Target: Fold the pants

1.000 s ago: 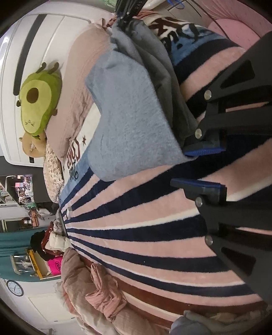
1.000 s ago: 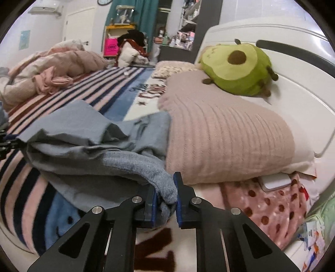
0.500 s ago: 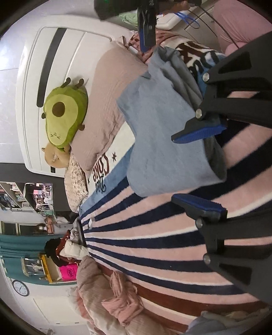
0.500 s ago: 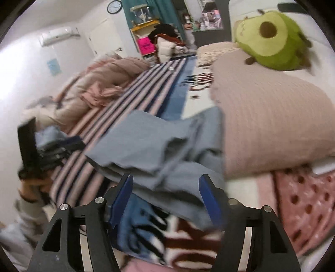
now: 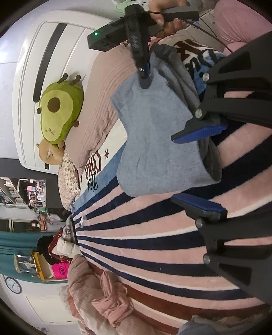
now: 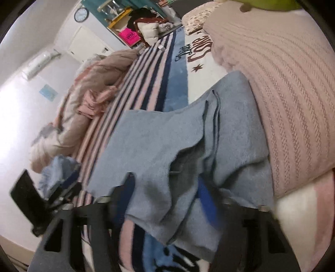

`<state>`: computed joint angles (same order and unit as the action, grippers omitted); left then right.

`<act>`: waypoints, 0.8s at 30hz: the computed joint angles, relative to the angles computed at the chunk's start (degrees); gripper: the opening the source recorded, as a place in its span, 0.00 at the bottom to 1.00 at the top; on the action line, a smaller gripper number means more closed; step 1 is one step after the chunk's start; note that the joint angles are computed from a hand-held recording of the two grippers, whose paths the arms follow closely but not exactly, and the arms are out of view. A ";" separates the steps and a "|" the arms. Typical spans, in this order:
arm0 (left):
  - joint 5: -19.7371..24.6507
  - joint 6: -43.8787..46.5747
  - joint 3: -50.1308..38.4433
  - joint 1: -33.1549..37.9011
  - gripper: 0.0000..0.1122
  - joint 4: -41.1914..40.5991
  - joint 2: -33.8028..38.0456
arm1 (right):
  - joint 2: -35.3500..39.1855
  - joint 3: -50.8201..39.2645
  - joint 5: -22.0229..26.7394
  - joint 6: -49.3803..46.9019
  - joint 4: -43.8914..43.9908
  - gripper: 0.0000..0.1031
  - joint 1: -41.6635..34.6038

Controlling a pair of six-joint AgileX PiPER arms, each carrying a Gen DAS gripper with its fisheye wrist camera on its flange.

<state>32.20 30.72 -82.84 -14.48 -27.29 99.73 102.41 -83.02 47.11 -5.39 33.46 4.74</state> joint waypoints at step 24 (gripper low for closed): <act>0.33 -4.01 -1.89 -0.75 0.45 2.29 3.20 | 0.93 1.27 4.03 -6.04 9.00 0.47 -3.56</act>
